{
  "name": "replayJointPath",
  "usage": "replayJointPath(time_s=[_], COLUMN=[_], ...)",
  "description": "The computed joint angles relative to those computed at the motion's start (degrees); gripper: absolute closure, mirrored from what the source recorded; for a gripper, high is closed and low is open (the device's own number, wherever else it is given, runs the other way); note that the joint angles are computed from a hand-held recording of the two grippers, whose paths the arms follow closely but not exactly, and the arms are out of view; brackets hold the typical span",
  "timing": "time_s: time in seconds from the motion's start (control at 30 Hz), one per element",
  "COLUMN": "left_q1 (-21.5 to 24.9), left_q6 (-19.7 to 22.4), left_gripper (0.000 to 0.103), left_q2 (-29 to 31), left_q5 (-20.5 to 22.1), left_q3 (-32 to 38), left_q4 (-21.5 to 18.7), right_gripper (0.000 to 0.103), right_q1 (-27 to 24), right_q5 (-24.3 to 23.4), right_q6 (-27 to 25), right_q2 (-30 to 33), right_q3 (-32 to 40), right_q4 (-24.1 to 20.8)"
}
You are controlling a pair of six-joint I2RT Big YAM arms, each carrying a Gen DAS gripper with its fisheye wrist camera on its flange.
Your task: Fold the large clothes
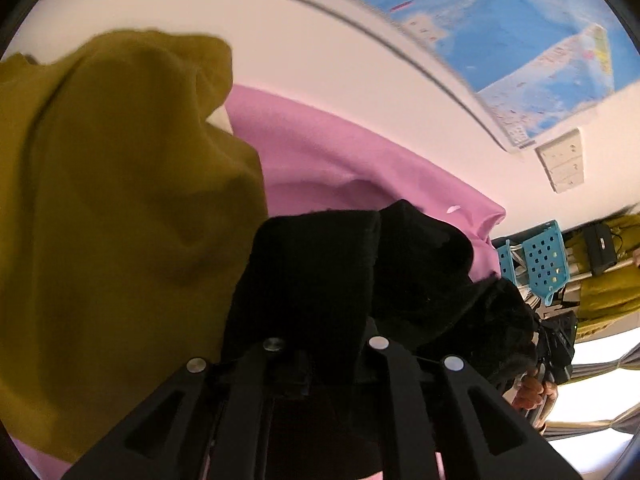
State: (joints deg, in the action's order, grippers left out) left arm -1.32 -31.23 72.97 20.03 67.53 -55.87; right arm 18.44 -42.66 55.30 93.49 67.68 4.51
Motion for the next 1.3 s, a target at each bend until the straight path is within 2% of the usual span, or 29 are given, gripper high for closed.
replayJointPath(time_s=[0.03,0.1,0.2,0.27,0.3,0.33,0.37,0.43,0.5,0.57,0.67,0.7,0.73,0.77,0.8,0.87,0.97,1.03,1.1,1.13,1.17,1.2,1.27,1.3], left_q1=[0.3,0.7,1.3,1.9,2.0,2.0,1.7,1.3,1.1,0.1,-3.5,-5.5,-7.5,-10.0,-11.6,-14.8,-17.0,-17.0,-17.2,-17.5,-17.5,-17.5,-16.7,-16.4], left_q6=[-0.4,-0.4,-1.2,-1.6,-1.6,-1.6,-1.8,-1.7,-1.6,-1.2,2.8,4.7,6.8,9.0,10.1,12.5,12.6,12.0,9.6,8.8,8.2,7.5,6.5,6.0], left_gripper=[0.092,0.092,0.090,0.080,0.076,0.069,0.067,0.048,0.042,0.038,0.035,0.034,0.034,0.033,0.033,0.033,0.037,0.042,0.049,0.053,0.061,0.063,0.065,0.065], left_q2=[0.3,0.8,0.8,0.0,-0.6,-1.6,-2.4,-4.9,-8.2,-10.5,-13.3,-13.8,-14.3,-14.3,-14.1,-11.9,-8.5,-6.0,-2.9,-1.4,0.0,1.1,1.2,-0.1], left_q5=[0.5,1.2,2.5,4.3,4.8,5.0,4.4,3.9,4.0,2.4,-1.9,-3.6,-5.1,-6.9,-8.0,-8.1,-8.7,-7.2,-7.2,-8.1,-9.5,-11.2,-10.3,-10.1], left_q3=[-0.2,-0.4,-1.1,-2.1,-2.6,-3.2,-3.7,-4.9,-6.6,-7.5,-8.0,-8.1,-8.2,-8.4,-8.5,-8.0,-7.5,-7.1,-6.0,-5.3,-4.7,-4.4,-4.9,-6.0], left_q4=[0.4,0.7,1.6,3.0,3.8,4.8,5.5,7.5,10.5,11.7,11.0,10.6,9.9,9.4,9.1,8.0,8.5,9.1,9.1,9.2,8.9,8.7,9.4,10.7], right_gripper=[0.052,0.037,0.037,0.037,0.037,0.037,0.037,0.037,0.037,0.037,0.047,0.063,0.084,0.089,0.100,0.100,0.101,0.101,0.101,0.101,0.101,0.100,0.101,0.099], right_q1=[0.1,0.2,0.9,2.6,4.4,5.6,7.3,11.7,15.0,17.1,18.3,18.1,17.9,17.7,17.2,17.5,17.2,16.1,15.3,15.2,15.0,15.4,15.7,15.5], right_q5=[0.5,3.2,4.1,5.4,6.8,8.5,11.0,18.7,23.4,28.8,33.4,33.7,33.7,33.3,31.6,32.8,34.3,34.9,35.5,35.4,35.0,35.8,37.3,36.2], right_q6=[-0.6,-0.9,-4.0,-11.0,-17.3,-21.1,-25.7,-35.5,-41.7,-45.3,-46.9,-46.9,-47.1,-47.4,-46.9,-46.7,-44.5,-41.6,-40.3,-40.2,-40.8,-40.6,-40.4,-39.9], right_q2=[-0.2,-1.4,-3.1,-4.8,-5.9,-6.5,-7.0,-6.9,-5.1,-3.1,-0.7,-0.7,-0.6,-0.8,-1.2,-2.0,-5.6,-7.0,-4.8,-3.2,-0.6,0.8,2.1,1.6], right_q3=[0.0,-1.4,-2.6,-2.4,-1.9,-1.5,-0.9,1.5,4.3,6.6,8.8,8.3,8.2,7.4,6.6,5.9,3.0,2.1,4.5,6.2,9.0,10.3,11.4,10.5], right_q4=[0.0,2.2,2.1,-1.8,-5.7,-8.3,-11.2,-18.3,-23.0,-26.1,-27.8,-27.3,-27.0,-26.2,-24.4,-22.5,-15.5,-11.5,-13.5,-16.0,-20.7,-22.7,-24.8,-24.0])
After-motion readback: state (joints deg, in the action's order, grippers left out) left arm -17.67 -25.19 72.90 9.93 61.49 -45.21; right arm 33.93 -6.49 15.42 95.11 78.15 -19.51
